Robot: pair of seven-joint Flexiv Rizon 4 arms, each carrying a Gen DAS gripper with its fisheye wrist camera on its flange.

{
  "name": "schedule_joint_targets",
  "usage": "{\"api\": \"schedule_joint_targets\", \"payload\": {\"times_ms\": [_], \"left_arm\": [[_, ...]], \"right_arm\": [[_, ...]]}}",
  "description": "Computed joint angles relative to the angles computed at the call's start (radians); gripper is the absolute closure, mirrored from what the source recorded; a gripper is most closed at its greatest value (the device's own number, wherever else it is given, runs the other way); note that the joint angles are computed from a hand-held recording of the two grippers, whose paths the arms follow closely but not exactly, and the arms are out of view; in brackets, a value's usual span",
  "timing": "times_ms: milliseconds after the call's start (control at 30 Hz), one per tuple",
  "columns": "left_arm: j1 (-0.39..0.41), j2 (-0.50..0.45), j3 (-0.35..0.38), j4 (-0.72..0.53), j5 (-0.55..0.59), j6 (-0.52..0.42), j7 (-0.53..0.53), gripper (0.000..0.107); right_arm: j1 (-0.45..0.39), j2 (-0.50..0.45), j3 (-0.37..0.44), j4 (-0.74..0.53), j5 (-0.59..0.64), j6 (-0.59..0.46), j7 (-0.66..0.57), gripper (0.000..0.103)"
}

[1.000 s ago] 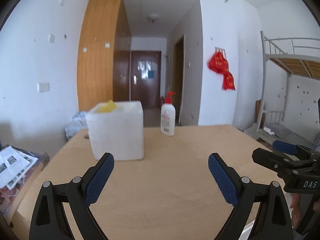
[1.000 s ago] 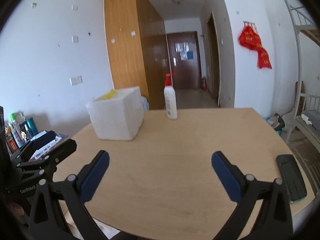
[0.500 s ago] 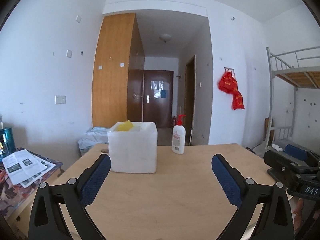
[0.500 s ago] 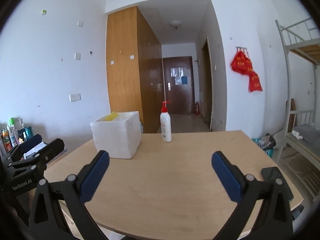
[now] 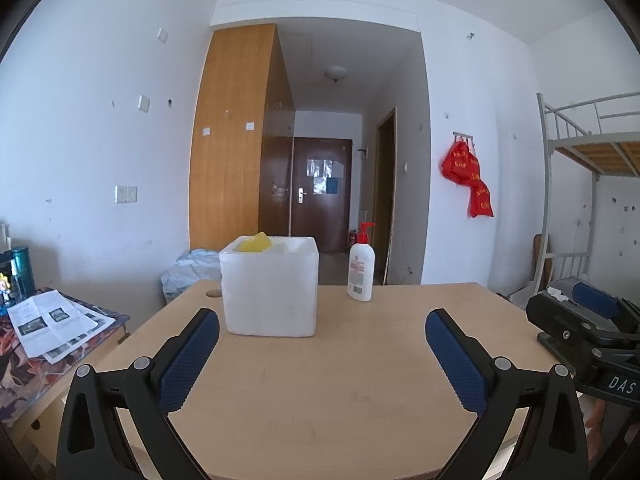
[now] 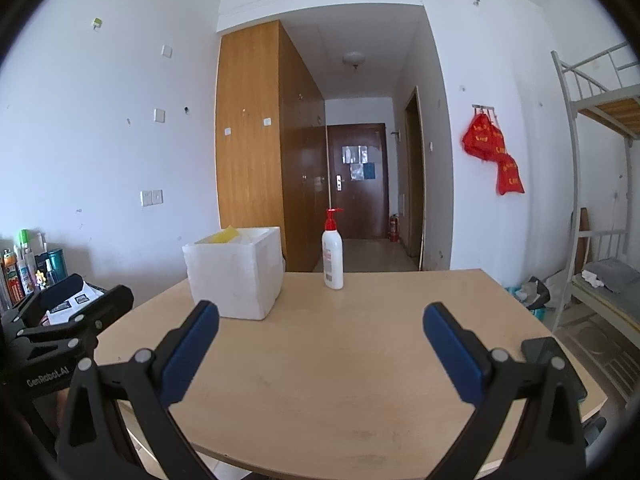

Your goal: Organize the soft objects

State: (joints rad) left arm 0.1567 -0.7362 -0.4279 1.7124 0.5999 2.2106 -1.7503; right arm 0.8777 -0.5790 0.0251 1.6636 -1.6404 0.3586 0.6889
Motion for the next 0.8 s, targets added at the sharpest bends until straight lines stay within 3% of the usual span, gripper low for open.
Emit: {"api": "schedule_joint_targets", "payload": {"times_ms": [800], "left_arm": [[0.012,-0.012,-0.032,-0.001,-0.025,-0.035,0.046,0.004]], "right_arm": [[0.007,-0.006,-0.001,-0.006,0.018,0.002,-0.013,0.000]]}}
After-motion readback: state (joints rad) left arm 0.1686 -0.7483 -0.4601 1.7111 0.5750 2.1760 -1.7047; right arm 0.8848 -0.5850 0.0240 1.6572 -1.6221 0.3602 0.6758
